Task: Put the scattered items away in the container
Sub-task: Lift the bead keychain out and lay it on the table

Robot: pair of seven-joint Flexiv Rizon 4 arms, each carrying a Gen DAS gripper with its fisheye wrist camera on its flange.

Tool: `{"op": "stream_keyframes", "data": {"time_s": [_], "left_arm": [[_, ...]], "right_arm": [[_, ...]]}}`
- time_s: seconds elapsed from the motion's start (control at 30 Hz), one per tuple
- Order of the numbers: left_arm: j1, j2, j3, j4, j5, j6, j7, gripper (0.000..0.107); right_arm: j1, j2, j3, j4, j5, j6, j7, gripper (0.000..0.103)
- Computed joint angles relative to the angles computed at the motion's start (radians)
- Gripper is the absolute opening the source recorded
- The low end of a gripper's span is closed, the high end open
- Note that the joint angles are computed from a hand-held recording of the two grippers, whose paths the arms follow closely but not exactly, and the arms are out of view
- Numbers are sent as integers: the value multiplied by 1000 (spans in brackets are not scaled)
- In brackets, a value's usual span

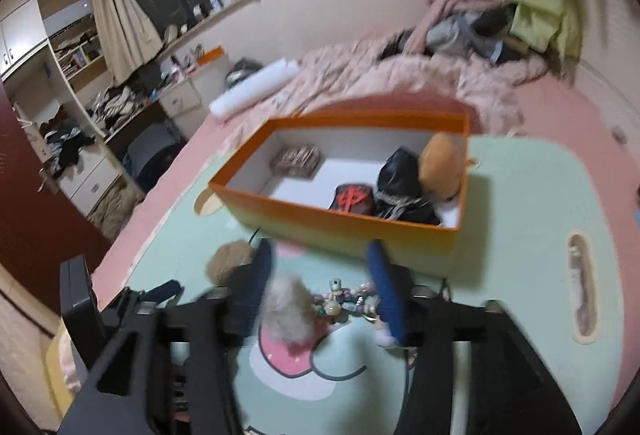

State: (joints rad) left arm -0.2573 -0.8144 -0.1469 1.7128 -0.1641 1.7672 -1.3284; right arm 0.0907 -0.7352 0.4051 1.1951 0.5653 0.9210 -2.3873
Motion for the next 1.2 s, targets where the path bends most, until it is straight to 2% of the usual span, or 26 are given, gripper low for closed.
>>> {"op": "stream_keyframes", "data": {"time_s": [0.17, 0.27, 0.57, 0.6, 0.67, 0.8, 0.9, 1.2], "left_arm": [[5, 0, -6, 0, 5, 0, 2, 103], [14, 0, -16, 1, 10, -1, 6, 103], [26, -1, -29, 3, 17, -1, 14, 103], [28, -2, -31, 2, 17, -1, 15, 103], [31, 0, -37, 4, 18, -1, 16, 103], [32, 0, -38, 4, 20, -1, 18, 103], [39, -1, -46, 5, 23, -1, 22, 103], [50, -2, -58, 6, 28, -1, 29, 103]], "right_arm": [[-48, 42, 35, 96, 42, 32, -136, 59], [-42, 76, 25, 195, 45, 119, -205, 59], [-9, 69, 1, 341, -63, 301, -200, 60], [-9, 61, 15, 356, -69, 359, -216, 61], [-7, 50, 23, 368, -95, 415, -210, 66], [-53, 5, 78, 342, -124, 444, -198, 94], [-91, -20, 127, 335, -149, 466, -202, 101], [-174, -67, 236, 342, -240, 498, -194, 103]]}}
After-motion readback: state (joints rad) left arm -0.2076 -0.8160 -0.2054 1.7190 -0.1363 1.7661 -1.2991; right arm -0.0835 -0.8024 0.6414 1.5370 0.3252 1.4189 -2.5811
